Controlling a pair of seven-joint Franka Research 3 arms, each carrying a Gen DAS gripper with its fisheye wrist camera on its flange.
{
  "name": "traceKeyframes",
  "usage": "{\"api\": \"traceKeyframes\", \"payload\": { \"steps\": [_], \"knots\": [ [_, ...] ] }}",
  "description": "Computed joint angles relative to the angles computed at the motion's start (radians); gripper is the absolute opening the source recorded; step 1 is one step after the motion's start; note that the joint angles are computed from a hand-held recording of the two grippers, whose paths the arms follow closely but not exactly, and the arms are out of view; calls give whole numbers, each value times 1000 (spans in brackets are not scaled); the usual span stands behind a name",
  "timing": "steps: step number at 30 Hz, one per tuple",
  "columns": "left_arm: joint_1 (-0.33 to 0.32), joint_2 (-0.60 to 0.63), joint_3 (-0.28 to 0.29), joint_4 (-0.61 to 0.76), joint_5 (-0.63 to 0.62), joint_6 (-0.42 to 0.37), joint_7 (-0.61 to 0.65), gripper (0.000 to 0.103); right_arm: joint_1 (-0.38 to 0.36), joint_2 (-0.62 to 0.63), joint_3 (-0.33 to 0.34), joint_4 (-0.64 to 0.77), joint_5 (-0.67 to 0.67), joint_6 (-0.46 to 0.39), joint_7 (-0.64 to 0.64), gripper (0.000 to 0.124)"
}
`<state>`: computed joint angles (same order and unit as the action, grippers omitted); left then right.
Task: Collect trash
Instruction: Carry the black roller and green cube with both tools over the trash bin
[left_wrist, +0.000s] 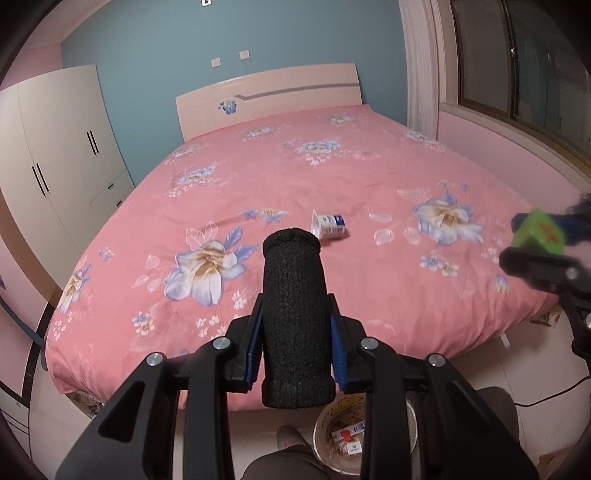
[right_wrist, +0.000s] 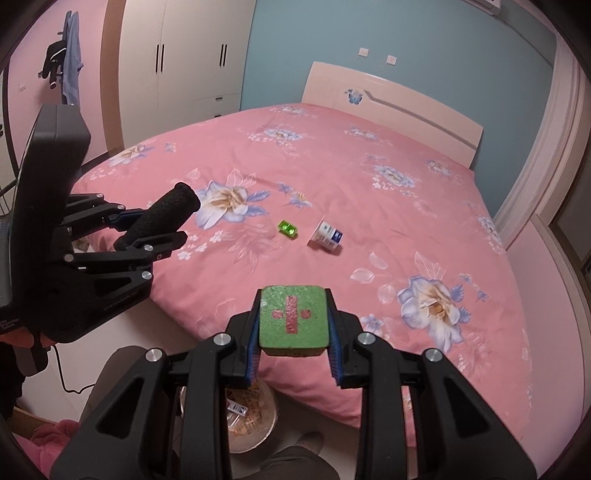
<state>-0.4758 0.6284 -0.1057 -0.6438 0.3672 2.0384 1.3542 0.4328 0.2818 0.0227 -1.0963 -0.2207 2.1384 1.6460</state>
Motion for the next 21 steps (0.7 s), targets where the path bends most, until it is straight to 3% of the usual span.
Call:
{"api": "traceKeyframes", "payload": {
  "steps": [8, 21],
  "knots": [
    [31, -66, -29, -172, -10, 36, -5, 33, 1, 10, 6, -42, 23, -10, 10, 31],
    [67, -87, -64, -314, -45, 31, 3, 33, -3, 31, 10, -111, 65, -44, 12, 31]
  ]
}}
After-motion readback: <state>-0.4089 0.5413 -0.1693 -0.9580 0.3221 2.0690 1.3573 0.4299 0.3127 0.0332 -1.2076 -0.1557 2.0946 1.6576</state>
